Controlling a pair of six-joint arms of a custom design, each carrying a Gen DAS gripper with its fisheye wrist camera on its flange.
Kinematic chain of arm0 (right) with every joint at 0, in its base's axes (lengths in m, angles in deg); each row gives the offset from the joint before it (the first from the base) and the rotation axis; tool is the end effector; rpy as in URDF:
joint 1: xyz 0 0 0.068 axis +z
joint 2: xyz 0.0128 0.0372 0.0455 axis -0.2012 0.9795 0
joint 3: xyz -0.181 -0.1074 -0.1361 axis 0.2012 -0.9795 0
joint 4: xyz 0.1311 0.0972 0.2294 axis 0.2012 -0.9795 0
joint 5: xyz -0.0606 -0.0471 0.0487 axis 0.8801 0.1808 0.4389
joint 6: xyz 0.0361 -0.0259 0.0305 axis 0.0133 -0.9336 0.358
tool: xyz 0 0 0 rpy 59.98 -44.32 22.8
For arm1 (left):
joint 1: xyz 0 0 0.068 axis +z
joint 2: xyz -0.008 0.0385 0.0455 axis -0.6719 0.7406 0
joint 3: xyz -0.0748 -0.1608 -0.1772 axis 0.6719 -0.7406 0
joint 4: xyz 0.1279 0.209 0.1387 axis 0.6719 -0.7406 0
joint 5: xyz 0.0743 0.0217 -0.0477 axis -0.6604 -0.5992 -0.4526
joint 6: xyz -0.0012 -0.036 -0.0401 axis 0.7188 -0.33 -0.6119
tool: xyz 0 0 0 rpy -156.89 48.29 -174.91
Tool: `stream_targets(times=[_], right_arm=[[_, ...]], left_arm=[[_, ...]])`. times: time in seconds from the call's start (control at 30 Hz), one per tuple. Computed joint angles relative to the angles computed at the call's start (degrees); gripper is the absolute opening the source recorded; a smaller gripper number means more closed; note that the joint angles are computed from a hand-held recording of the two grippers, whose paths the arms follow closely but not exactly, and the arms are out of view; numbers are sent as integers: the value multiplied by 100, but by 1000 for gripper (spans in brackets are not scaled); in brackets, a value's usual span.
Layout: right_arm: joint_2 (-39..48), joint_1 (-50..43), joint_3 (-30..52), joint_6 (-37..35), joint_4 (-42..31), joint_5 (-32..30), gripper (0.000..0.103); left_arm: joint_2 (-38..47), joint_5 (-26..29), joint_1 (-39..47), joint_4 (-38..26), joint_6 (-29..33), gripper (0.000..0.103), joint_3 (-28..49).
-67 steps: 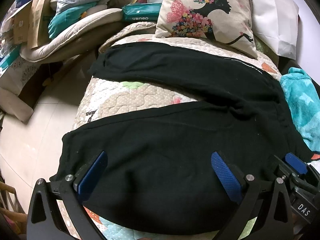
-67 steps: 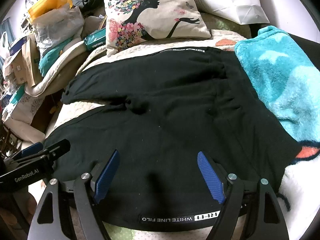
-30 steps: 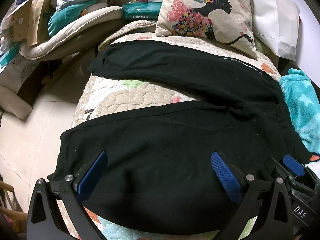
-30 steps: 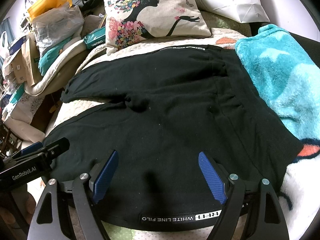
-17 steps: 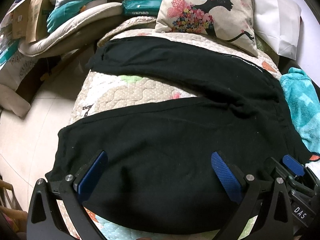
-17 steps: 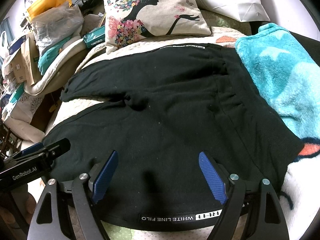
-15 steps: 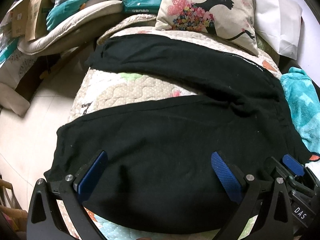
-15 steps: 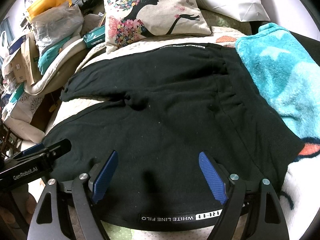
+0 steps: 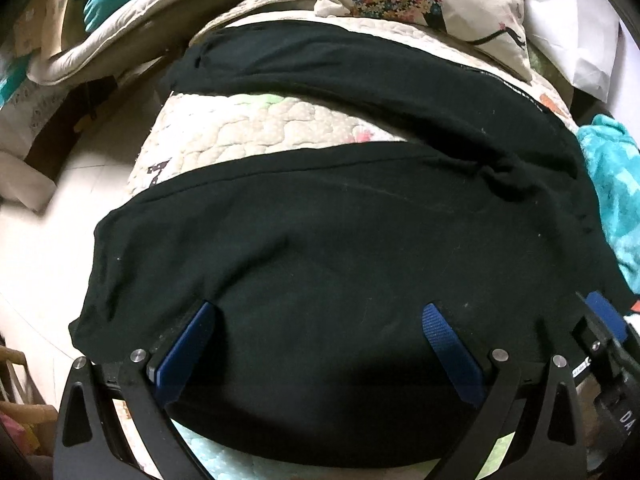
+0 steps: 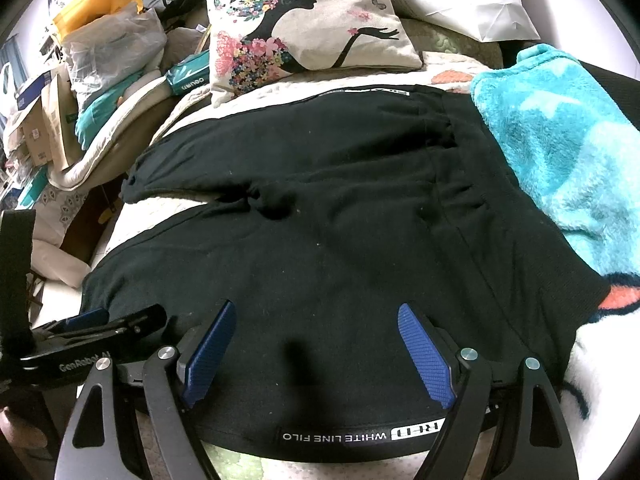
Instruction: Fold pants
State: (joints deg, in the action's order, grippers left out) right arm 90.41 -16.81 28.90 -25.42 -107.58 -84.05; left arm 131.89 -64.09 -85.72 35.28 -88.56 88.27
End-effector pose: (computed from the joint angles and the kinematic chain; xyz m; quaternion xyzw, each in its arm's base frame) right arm 0.2225 -0.0095 0.2065 -0.0468 0.9375 0.1160 0.3248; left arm 0.2231 -0.1970 0.1893 -0.1030 0.9704 -0.0190 0.2177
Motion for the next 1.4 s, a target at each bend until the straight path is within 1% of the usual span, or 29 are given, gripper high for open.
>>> stream_targets(times=[0.13,0.23,0.33,0.4,0.43,0.47,0.5,0.53,0.57,0.63,0.73,0.77,0.8,0.87,0.93,0.97,1.0,1.03,1.17,1.3,1.4], right_arm=[[18,4,15,25,9,-7,88],[-20,-6,56,35,-27,-52,88],[-114,-19,132,26,-125,-117,88],[-189,-42,177,11,-171,-179,88],[-232,-55,205,4,-201,-206,88],[-276,-85,246,-8,-252,-245,88],[-309,-134,311,-26,-334,-304,88],[-322,-206,405,-54,-459,-384,88],[-297,-307,562,-99,-650,-490,88],[-54,-558,1089,-250,-1237,-783,88],[886,-1168,2366,-807,-2514,-1730,88],[1188,-1307,2783,-968,-2814,-1883,89],[1421,-1378,3123,-1045,-2962,-1907,90],[1930,-1339,3834,-1228,-2980,-1674,91],[2328,-1167,4274,-1342,-2652,-1309,91],[2601,-1029,4519,-1450,-2428,-1073,91],[2965,-883,4834,-1581,-2326,-862,91],[3465,-737,5266,-1702,-2336,-699,91],[5146,-458,6810,-1913,-2608,-536,90],[6315,-235,7878,-2023,-2636,-215,90],[7191,-135,8919,-2118,-2981,-177,90]], left_arm=[[166,-222,-168,-30,34,103,23],[42,-464,-289,205,16,103,-208],[94,-741,-427,252,78,103,-230],[107,-644,-353,152,176,103,-124],[51,-487,-273,68,194,101,-70],[-64,-368,-219,51,200,89,-70],[-298,-225,-158,49,230,74,-103],[-472,-95,-88,61,319,71,-103],[-694,41,4,41,465,71,-77],[-1030,96,128,-62,745,71,-5],[-1257,-107,429,-313,1429,71,364],[-1281,-129,651,-343,1716,71,511],[-1222,-89,839,-355,1909,72,651],[-1041,104,1336,-335,2328,74,907],[-722,368,1840,-190,2750,74,1180],[-444,512,2156,-67,3021,74,1354],[-285,559,2303,8,3139,74,1422],[-55,658,2540,87,3297,74,1531],[1090,1107,3336,341,3670,74,2280],[2056,1375,3678,545,4031,74,3058],[2752,1518,3782,564,4405,74,3760]])
